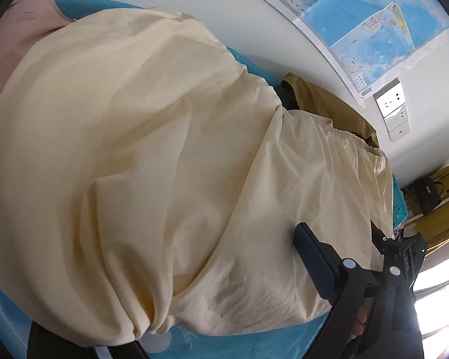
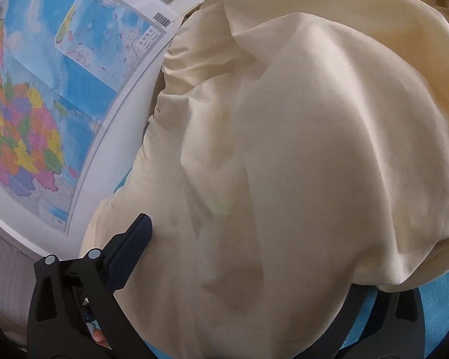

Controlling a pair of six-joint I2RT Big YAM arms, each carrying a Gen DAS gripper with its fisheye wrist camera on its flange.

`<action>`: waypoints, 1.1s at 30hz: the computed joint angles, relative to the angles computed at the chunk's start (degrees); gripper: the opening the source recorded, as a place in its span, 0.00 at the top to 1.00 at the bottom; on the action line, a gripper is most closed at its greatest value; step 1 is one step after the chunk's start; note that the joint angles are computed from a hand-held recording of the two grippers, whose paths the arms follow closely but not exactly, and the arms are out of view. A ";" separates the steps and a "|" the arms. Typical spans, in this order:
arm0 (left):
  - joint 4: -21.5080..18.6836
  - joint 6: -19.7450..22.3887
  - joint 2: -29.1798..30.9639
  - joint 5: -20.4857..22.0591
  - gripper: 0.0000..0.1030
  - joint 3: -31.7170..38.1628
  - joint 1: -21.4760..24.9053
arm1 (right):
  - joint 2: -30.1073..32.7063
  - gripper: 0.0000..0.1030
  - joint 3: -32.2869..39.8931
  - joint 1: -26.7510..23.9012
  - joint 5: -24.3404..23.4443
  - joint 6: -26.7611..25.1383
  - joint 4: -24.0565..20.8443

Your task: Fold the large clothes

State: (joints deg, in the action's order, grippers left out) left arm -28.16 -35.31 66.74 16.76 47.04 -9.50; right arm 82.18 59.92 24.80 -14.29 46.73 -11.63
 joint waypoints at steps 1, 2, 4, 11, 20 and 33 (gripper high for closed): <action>-0.60 0.11 0.16 -0.01 0.13 0.30 0.01 | -0.08 0.21 -0.20 -0.22 0.07 0.36 -0.09; -1.08 0.27 0.18 0.05 0.13 0.48 0.05 | -0.11 0.28 -0.57 -0.64 -0.55 0.98 0.27; -1.64 0.20 0.14 0.06 0.17 0.56 0.24 | -0.28 0.44 -1.64 -1.97 -3.67 1.64 1.83; -4.80 3.70 0.10 0.17 0.42 2.47 0.49 | -1.98 0.78 -2.62 -3.19 -10.97 1.02 4.43; -6.22 4.95 0.90 -0.57 0.58 3.97 0.28 | -0.62 0.71 0.76 -4.66 -17.58 -1.79 -1.88; -12.90 12.00 -6.53 5.37 0.66 10.41 2.90 | -11.55 0.81 4.42 -0.15 -15.27 -5.46 -3.29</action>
